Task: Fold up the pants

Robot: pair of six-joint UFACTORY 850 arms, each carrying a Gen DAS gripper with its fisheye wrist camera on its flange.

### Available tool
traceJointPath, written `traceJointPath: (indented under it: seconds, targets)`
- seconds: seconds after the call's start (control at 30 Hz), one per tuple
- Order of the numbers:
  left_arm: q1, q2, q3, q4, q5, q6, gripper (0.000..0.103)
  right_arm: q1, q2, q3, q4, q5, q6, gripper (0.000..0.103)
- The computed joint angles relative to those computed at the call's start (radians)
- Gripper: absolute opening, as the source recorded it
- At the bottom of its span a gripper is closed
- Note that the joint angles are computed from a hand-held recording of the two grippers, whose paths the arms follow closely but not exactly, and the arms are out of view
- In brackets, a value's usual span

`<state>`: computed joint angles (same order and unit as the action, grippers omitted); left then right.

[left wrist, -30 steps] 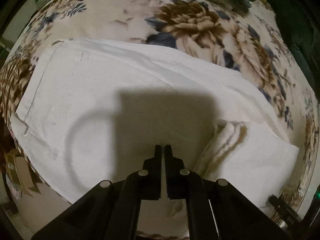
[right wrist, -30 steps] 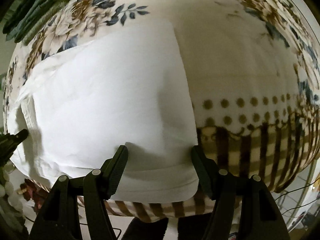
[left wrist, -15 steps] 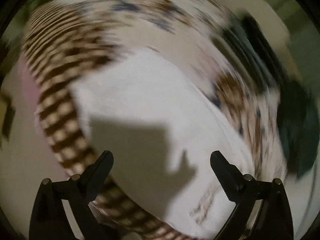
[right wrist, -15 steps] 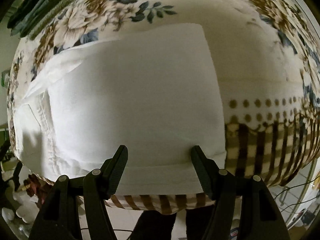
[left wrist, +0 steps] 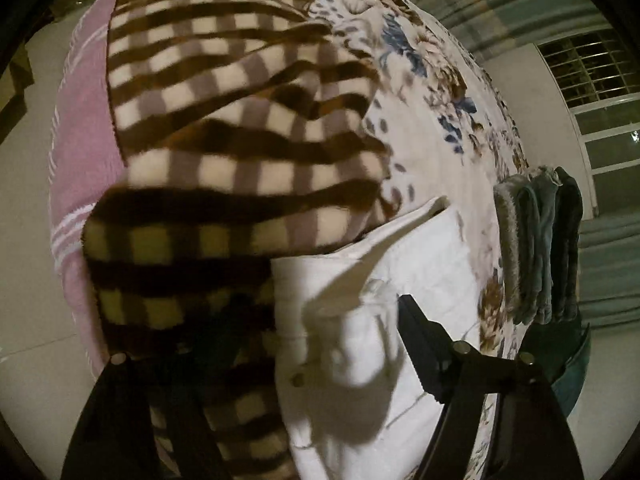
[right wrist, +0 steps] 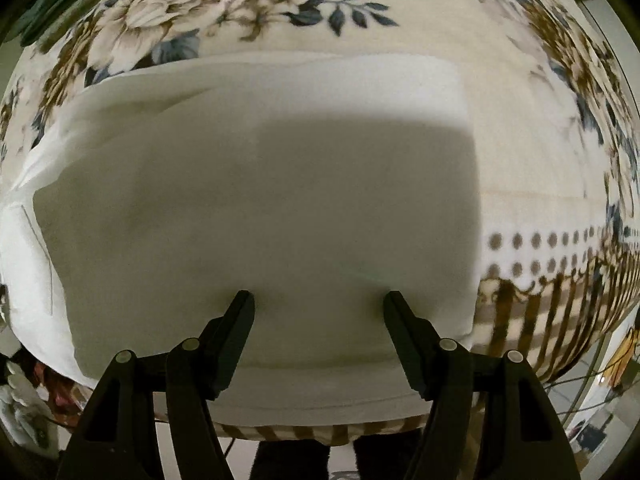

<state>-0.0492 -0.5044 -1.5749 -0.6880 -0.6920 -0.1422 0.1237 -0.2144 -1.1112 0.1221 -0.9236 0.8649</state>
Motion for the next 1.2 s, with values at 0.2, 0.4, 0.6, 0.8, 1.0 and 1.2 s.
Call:
traceJointPath:
  seconds: [0.2, 0.4, 0.6, 0.8, 1.0, 1.2]
  targets:
    - [0.009, 0.019, 0.037, -0.066, 0.044, 0.059, 0.052, 0.006, -0.029, -0.036, 0.004, -0.016, -0.01, 0.07]
    - [-0.025, 0.078, 0.07, 0.012, 0.134, 0.114, 0.021, 0.016, -0.036, -0.036, 0.01, -0.003, 0.005, 0.07]
    - [0.025, -0.005, 0.057, -0.253, 0.063, 0.236, 0.036, -0.004, -0.033, -0.017, 0.02, 0.015, -0.024, 0.07]
    - [-0.017, 0.038, 0.043, -0.122, 0.149, 0.195, 0.016, -0.02, 0.011, 0.032, 0.038, 0.043, -0.06, 0.071]
    - [-0.079, 0.158, 0.034, -0.057, 0.19, 0.24, 0.015, -0.039, 0.083, 0.097, 0.089, 0.102, -0.106, 0.071]
    - [-0.213, 0.275, -0.014, 0.05, 0.167, 0.244, 0.015, -0.12, 0.24, 0.23, 0.284, 0.161, -0.26, 0.071]
